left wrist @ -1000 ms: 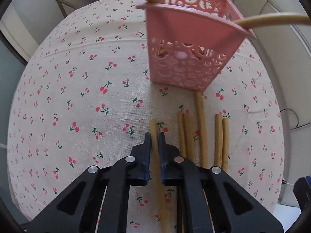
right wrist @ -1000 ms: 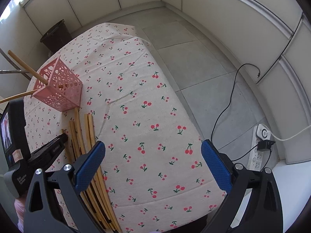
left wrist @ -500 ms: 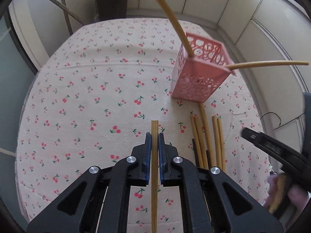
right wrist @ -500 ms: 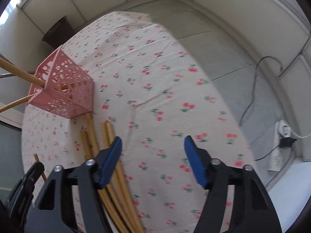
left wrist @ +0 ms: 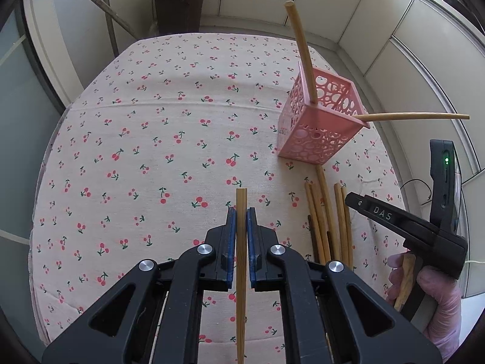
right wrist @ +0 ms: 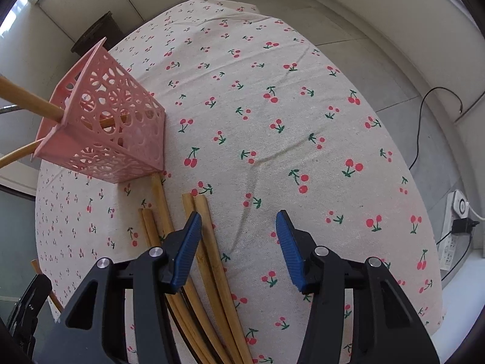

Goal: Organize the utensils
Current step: 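Grasp another chopstick from the pile with the right gripper, then lift both chopsticks over the pink basket and open the left gripper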

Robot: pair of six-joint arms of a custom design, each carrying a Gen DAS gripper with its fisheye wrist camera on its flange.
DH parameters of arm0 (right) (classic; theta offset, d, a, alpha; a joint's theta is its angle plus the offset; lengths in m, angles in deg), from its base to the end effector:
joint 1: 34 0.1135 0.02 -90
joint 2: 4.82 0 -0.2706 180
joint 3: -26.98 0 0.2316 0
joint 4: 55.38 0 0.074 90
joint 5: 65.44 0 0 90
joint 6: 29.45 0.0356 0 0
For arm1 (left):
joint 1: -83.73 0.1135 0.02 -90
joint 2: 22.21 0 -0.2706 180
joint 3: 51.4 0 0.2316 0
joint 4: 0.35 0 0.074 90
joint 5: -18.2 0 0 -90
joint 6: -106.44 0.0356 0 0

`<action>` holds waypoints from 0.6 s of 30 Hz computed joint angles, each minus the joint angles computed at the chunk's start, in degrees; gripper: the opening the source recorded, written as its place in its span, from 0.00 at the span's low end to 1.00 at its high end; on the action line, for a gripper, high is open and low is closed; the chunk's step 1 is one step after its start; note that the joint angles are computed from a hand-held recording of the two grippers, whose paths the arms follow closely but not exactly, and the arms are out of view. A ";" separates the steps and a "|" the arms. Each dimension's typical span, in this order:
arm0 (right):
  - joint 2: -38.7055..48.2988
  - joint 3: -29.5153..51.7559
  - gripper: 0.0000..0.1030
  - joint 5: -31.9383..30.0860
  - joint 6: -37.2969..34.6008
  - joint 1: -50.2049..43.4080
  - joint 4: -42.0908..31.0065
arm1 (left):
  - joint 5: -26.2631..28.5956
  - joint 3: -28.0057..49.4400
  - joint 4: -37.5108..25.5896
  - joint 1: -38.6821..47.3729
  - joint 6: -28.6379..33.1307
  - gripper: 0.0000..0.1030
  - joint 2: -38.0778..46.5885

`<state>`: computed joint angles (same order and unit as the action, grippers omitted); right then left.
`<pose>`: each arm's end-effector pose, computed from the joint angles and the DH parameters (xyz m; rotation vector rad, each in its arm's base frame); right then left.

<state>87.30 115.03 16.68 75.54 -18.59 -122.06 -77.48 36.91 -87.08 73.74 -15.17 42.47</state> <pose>0.2851 0.0836 0.2643 -0.0435 2.8365 0.3147 0.1641 -0.0253 0.3534 -0.5312 2.6132 -0.1028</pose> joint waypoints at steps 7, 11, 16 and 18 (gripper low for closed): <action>-1.52 -2.01 0.49 7.17 -1.49 5.17 1.09 | -0.73 -0.17 0.02 0.24 0.03 0.07 0.07; -2.36 -2.25 0.08 6.01 -3.04 4.22 0.24 | -1.83 -0.47 0.42 -1.32 -0.10 0.07 0.00; -2.72 -3.23 0.08 -5.60 -5.53 -4.53 0.30 | 2.49 -1.64 3.23 0.22 1.55 0.07 -2.37; -4.51 -4.02 0.08 -6.52 -5.94 -6.16 0.44 | 3.63 -1.64 4.55 0.24 1.82 0.06 -3.85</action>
<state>82.79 111.02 10.16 69.61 -24.75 -121.62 -73.85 35.27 -82.53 73.98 -13.35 38.63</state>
